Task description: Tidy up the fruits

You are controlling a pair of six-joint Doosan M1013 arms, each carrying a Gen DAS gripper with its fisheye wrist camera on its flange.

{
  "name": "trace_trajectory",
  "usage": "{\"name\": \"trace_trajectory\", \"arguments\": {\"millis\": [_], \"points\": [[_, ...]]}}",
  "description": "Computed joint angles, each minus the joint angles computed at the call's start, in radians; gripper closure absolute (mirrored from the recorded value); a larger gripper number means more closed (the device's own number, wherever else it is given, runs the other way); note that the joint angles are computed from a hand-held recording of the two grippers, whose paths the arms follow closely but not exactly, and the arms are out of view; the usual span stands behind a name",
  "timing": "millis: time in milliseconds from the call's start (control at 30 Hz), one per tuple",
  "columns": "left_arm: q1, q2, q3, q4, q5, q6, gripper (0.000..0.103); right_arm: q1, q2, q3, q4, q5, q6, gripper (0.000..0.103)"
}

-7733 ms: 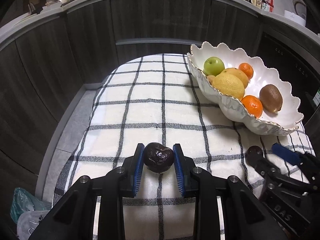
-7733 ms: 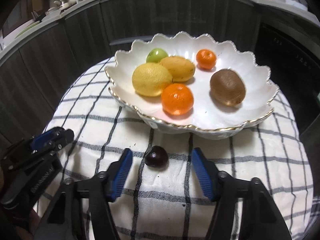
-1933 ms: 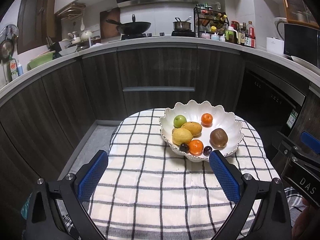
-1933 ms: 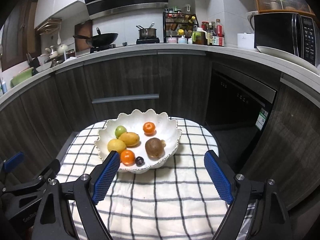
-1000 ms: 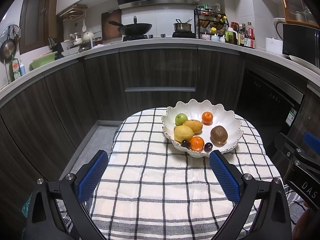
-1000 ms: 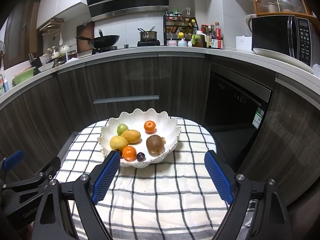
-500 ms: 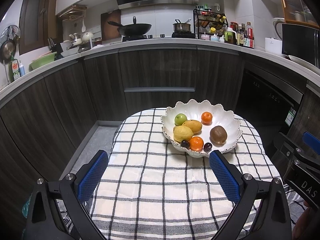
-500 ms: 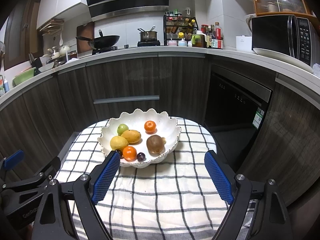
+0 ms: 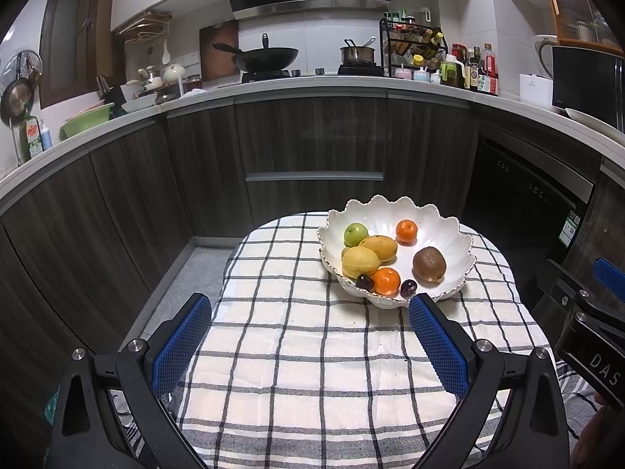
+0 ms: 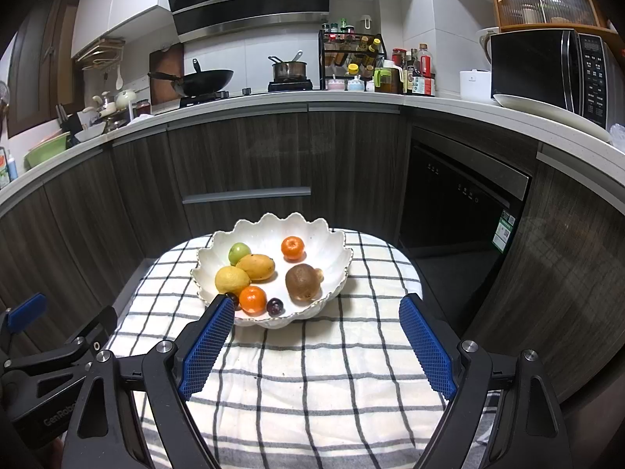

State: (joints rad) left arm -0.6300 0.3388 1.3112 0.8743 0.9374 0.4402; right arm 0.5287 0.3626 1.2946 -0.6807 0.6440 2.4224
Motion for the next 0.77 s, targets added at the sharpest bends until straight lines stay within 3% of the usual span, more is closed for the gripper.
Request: {"name": "trace_trajectory", "arguments": {"millis": [533, 767], "points": [[0.011, -0.003, 0.000, -0.043, -0.013, 0.020, 0.000, -0.001, 0.001, -0.003, 0.010, 0.003, -0.012, 0.016], [0.006, -0.003, 0.007, -0.008, -0.012, -0.002, 0.000, -0.003, 0.000, -0.003, 0.013, 0.008, -0.012, 0.016]]}}
